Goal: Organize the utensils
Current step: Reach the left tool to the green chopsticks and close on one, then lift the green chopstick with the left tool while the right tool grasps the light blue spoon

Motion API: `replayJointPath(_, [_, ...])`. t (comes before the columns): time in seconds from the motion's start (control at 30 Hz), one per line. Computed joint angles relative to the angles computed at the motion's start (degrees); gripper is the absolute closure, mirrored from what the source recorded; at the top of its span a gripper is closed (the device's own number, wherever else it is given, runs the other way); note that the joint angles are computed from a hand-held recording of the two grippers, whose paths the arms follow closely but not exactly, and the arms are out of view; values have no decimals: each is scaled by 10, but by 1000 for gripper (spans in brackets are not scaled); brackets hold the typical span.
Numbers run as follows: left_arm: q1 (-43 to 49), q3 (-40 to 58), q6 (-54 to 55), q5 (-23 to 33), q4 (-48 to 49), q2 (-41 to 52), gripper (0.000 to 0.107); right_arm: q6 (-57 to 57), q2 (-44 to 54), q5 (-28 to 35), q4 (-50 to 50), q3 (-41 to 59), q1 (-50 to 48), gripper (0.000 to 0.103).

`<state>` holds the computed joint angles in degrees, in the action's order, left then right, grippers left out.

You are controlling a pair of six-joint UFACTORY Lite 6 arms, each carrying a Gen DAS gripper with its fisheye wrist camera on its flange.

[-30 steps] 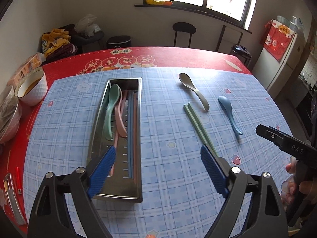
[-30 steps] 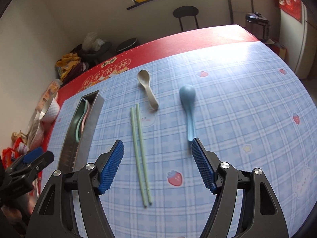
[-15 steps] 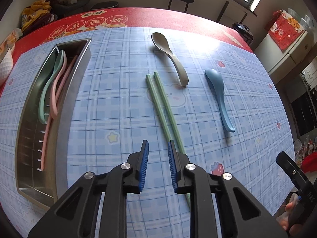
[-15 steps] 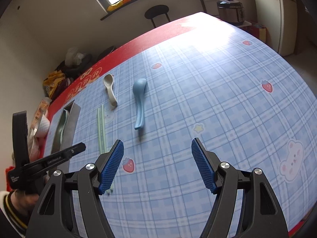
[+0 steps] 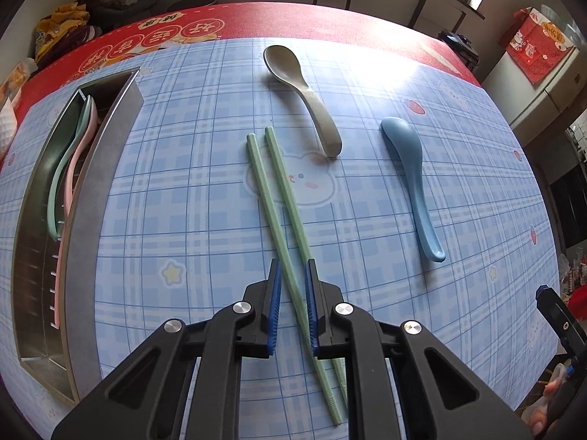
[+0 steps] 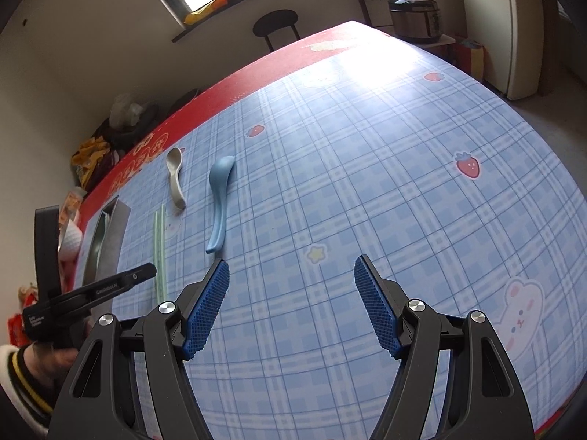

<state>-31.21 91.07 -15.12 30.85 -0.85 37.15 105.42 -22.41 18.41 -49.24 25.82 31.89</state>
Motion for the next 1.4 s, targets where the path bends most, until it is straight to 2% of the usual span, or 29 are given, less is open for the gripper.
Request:
replayJointPath(0.07, [-3, 22, -25, 14, 25, 18, 100, -13, -13, 0, 9, -10, -8, 34])
replayJointPath(0.4, [-5, 106, -40, 41, 68, 79, 99, -52, -38, -2, 44, -29, -32, 34])
replayJointPath(0.67, [-13, 65, -41, 2, 103, 59, 99, -39, -18, -8, 43, -23, -23, 34])
replayJointPath(0.8, [-7, 50, -26, 2, 81, 47, 101, -36, -8, -6, 52, -17, -10, 34])
replayJointPath(1.07, [18, -77, 6, -41, 48, -47, 101, 6, 7, 5, 26, -4, 14, 34])
replayJointPath(1.4, [58, -233, 86, -76, -23, -217, 101, 61, 107, -37, -42, 63, 28, 35])
